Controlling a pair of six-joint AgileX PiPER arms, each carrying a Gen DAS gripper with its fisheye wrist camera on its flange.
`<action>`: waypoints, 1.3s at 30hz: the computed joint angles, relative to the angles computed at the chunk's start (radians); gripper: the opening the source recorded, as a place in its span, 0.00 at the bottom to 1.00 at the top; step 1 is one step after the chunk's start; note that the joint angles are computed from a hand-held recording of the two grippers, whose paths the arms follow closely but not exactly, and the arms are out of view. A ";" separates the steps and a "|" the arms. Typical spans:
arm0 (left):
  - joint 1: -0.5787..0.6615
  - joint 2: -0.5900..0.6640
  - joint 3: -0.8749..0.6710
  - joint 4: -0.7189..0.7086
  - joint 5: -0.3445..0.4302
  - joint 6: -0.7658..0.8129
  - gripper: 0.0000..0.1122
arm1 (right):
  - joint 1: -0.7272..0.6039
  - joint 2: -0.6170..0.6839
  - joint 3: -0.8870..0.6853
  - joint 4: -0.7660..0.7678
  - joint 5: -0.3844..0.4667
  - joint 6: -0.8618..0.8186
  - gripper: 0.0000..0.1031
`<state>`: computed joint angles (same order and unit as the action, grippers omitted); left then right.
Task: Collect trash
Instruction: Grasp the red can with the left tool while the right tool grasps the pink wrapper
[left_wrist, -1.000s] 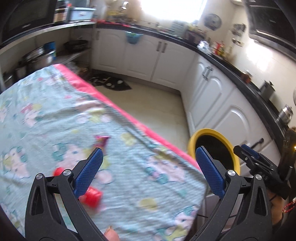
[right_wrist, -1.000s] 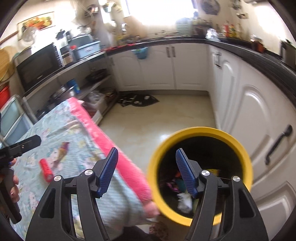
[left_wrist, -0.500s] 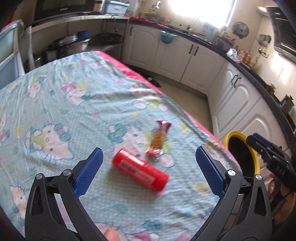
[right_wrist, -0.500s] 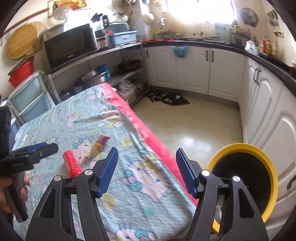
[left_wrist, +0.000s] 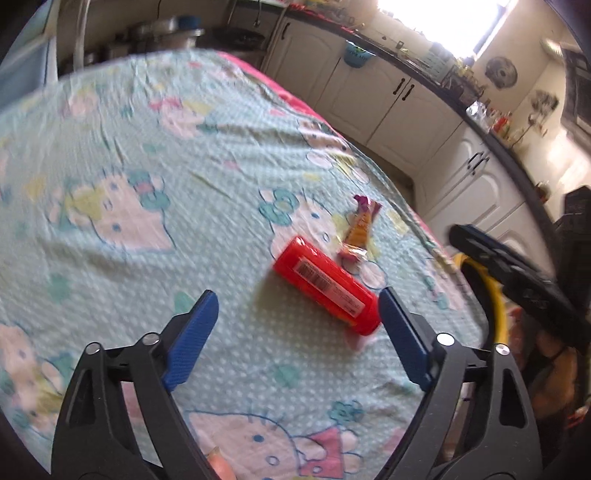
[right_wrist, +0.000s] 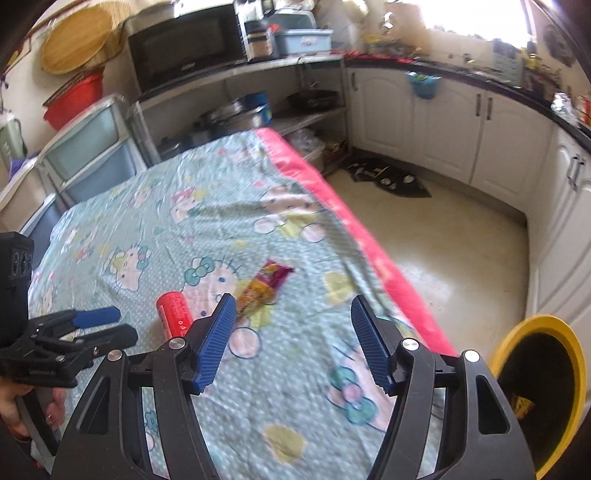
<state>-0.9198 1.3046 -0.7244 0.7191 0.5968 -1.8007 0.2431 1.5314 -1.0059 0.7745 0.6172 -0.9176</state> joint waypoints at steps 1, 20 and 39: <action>0.016 -0.006 0.017 -0.009 -0.042 -0.005 0.64 | 0.013 0.019 -0.014 -0.005 0.004 0.004 0.58; 0.169 0.146 -0.053 -0.170 -0.204 0.102 0.39 | 0.079 0.393 -0.372 -0.084 0.213 0.213 0.26; 0.104 0.235 -0.210 -0.204 -0.093 0.290 0.20 | -0.159 0.098 -0.075 0.105 0.213 -0.096 0.15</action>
